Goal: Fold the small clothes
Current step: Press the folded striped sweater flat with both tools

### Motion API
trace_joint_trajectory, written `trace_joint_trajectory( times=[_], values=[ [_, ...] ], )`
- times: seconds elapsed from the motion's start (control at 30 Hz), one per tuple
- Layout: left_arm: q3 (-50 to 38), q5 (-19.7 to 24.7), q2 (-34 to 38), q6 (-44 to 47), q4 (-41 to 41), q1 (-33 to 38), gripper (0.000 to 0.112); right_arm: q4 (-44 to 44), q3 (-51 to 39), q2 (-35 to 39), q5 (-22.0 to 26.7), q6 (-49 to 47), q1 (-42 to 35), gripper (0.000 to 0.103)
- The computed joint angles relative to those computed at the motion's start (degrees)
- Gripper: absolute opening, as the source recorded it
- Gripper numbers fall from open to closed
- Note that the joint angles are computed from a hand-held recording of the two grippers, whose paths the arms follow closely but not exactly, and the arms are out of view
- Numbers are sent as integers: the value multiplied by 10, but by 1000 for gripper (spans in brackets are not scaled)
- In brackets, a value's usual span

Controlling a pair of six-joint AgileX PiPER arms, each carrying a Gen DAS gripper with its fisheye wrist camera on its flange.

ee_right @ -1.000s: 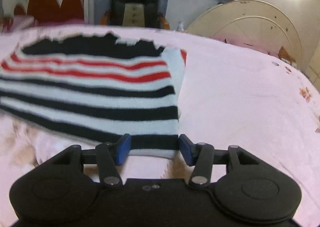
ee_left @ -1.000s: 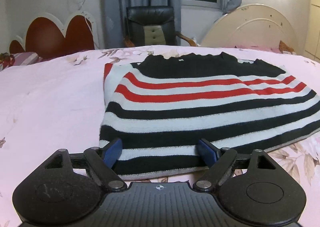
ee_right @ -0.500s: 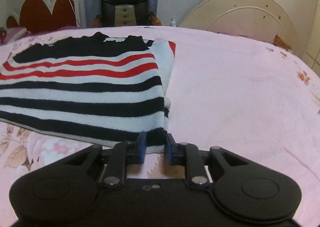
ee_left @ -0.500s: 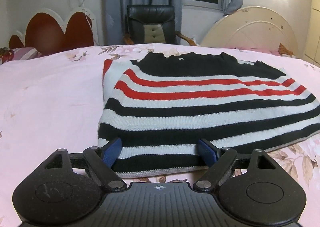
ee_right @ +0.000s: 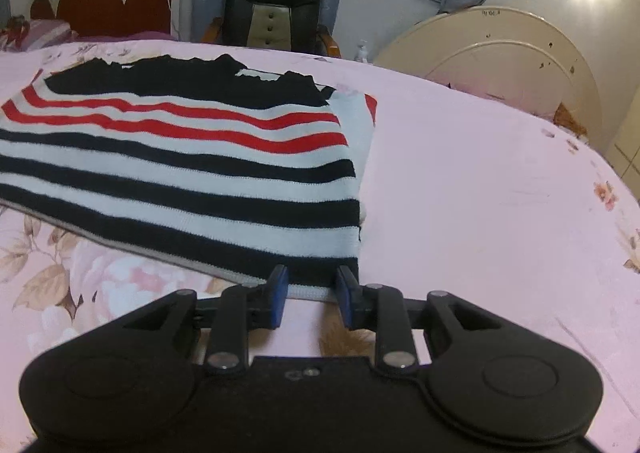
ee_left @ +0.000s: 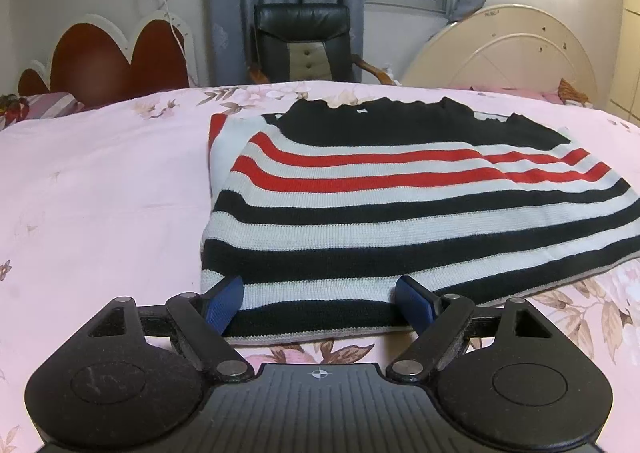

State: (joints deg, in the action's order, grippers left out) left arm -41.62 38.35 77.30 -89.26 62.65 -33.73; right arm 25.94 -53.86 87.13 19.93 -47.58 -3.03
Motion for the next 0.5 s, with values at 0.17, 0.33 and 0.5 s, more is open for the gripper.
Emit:
trace_joint_trajectory(
  times=[0.17, 0.33, 0.5],
  values=[
    [-19, 19, -11, 52, -54, -4, 83, 77, 14, -43, 34, -49, -26, 34],
    [23, 73, -84, -42, -20, -75, 83, 107, 24, -86, 67, -77, -48, 37],
    [95, 2, -162, -157, -35, -60, 82, 115, 38, -123, 93, -87, -51, 37]
  ],
)
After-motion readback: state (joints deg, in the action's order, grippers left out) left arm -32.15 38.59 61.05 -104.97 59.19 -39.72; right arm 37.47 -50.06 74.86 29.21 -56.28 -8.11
